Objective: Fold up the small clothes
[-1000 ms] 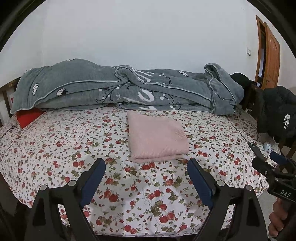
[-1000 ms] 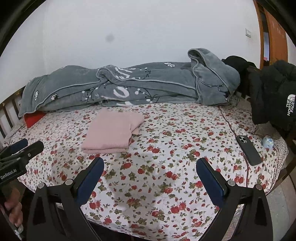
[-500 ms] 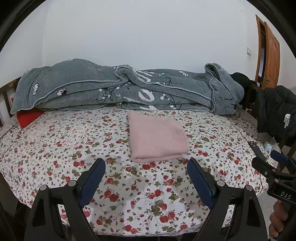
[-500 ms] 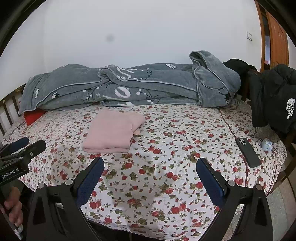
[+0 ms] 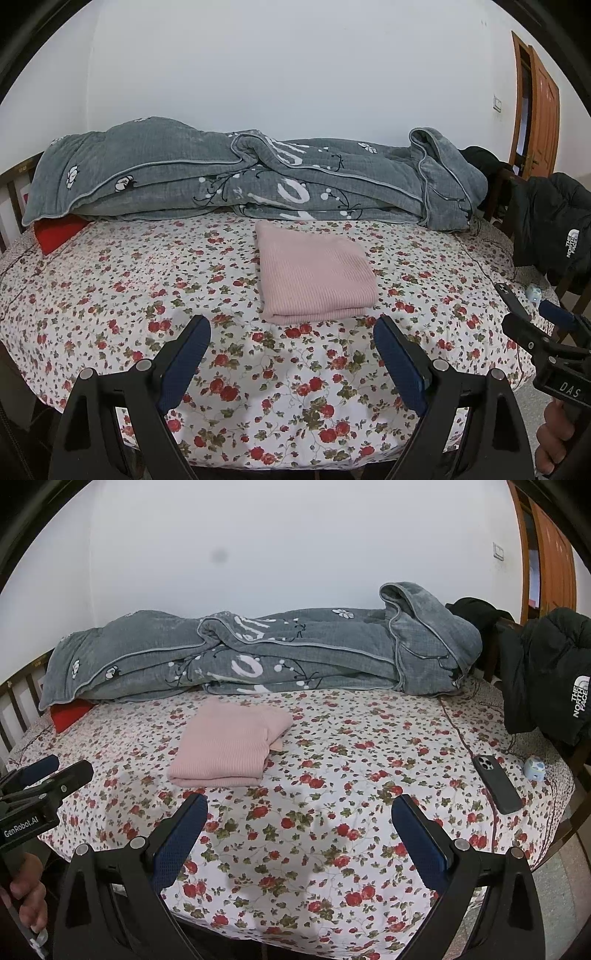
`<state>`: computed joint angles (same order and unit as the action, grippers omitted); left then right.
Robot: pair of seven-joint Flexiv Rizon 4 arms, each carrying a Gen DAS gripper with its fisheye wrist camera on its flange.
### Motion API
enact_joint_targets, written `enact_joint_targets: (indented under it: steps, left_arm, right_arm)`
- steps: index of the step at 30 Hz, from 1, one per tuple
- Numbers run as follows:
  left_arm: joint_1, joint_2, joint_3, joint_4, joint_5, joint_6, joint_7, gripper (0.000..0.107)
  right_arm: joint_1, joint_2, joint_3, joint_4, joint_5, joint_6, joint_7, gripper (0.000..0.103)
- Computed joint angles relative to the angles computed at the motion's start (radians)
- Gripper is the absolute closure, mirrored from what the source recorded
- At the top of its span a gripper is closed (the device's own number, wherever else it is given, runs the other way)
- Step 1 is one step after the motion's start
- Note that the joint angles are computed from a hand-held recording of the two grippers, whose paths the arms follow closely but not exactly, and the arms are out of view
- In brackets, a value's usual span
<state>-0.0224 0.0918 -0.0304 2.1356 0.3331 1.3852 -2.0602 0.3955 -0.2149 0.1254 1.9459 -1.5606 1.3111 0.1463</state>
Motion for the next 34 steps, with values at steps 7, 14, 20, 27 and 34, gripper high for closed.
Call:
enact_joint_targets:
  steps: [7,14,20,27,34]
  left_arm:
    - [0.001,0.003,-0.001,0.002,-0.001,0.002,0.003,0.017]
    - [0.003,0.005,-0.002,0.003,-0.001,0.003,0.002,0.017]
    - [0.006,0.007,-0.004,0.002,0.007,-0.001,-0.007,0.017]
    - [0.005,0.008,0.0,0.009,-0.007,0.007,0.009,0.017]
    - [0.014,0.011,-0.009,0.008,-0.006,0.016,0.0,0.017]
  right_arm:
    - [-0.001,0.0,0.0,0.001,-0.001,0.002,0.002,0.005]
    - [0.001,0.0,0.001,0.0,0.001,-0.002,0.001,0.005]
    - [0.006,0.0,0.003,-0.001,0.006,-0.007,-0.001,0.005]
    - [0.014,-0.001,0.004,-0.004,0.002,-0.012,0.009,0.005]
    - [0.016,-0.011,0.003,-0.01,-0.014,-0.01,0.024,0.005]
